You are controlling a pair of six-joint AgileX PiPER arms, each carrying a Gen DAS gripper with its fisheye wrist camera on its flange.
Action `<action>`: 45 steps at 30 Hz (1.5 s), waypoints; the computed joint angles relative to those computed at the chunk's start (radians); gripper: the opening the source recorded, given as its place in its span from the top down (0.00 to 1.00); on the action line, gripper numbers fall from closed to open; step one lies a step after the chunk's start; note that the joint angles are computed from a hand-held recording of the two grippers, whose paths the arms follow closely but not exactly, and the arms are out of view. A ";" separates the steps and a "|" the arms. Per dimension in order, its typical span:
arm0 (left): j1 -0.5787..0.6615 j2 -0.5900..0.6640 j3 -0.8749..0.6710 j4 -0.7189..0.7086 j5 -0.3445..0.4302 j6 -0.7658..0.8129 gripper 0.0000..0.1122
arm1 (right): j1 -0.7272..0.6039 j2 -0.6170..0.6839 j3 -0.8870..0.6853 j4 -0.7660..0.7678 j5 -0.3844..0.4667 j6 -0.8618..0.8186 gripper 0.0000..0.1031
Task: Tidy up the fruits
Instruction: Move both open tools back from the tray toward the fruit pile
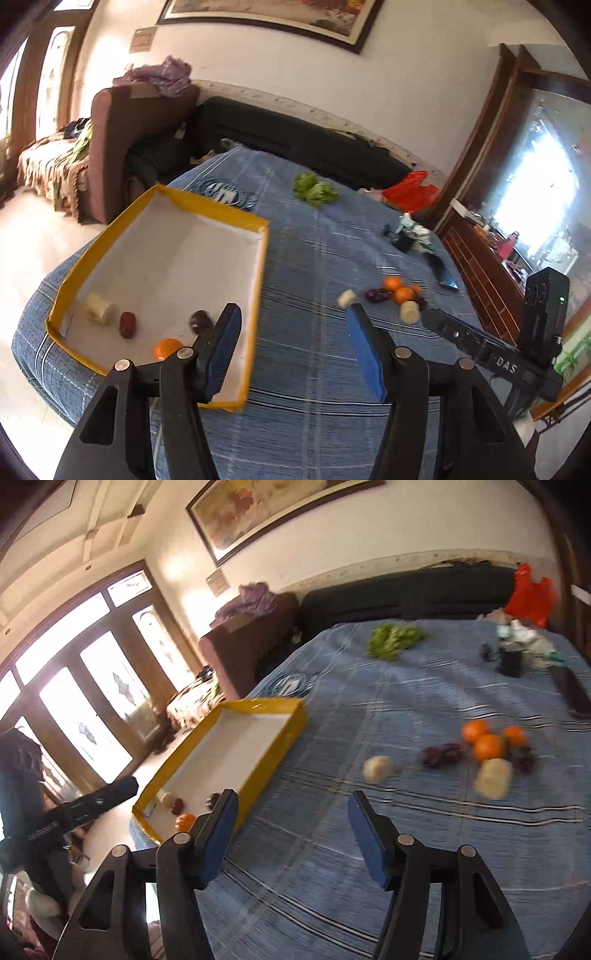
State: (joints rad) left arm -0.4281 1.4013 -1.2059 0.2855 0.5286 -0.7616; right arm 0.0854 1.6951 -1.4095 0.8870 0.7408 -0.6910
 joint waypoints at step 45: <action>0.036 0.540 -0.584 -0.343 0.194 0.322 0.26 | -0.141 0.327 -0.364 -0.492 0.035 0.378 0.30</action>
